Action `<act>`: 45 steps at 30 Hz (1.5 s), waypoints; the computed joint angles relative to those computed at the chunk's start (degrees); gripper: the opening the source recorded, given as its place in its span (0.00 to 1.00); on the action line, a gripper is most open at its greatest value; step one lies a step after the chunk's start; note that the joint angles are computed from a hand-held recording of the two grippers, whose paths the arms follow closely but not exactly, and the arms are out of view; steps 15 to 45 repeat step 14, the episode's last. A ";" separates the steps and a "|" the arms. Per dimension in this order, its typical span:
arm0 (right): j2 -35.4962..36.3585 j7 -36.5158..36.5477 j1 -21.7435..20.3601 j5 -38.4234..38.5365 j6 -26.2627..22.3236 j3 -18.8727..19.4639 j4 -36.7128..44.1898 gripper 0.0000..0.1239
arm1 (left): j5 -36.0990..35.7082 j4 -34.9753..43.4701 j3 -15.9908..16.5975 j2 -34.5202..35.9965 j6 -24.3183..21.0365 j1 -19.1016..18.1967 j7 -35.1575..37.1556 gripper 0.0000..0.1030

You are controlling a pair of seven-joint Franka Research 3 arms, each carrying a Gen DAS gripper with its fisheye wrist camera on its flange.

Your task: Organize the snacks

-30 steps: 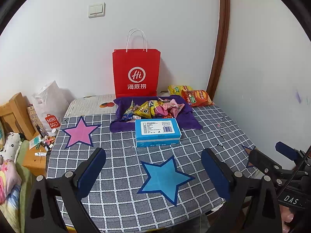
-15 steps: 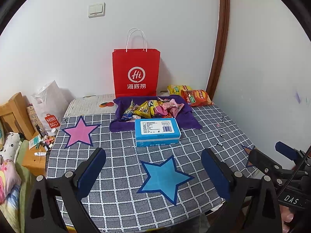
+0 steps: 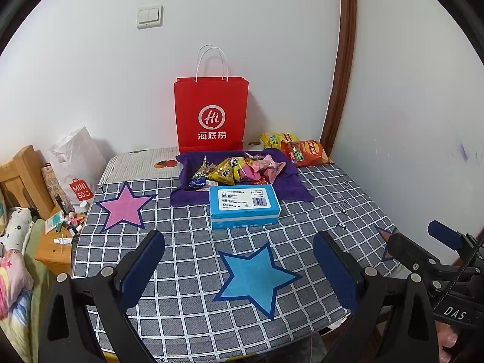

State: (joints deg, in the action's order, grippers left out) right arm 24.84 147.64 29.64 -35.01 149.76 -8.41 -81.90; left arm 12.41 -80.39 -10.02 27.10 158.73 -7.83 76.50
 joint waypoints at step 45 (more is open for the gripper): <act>-0.25 0.30 0.08 -0.25 -0.15 0.07 -0.16 0.83 | -0.13 0.12 -0.02 0.02 0.39 0.09 0.95 0.96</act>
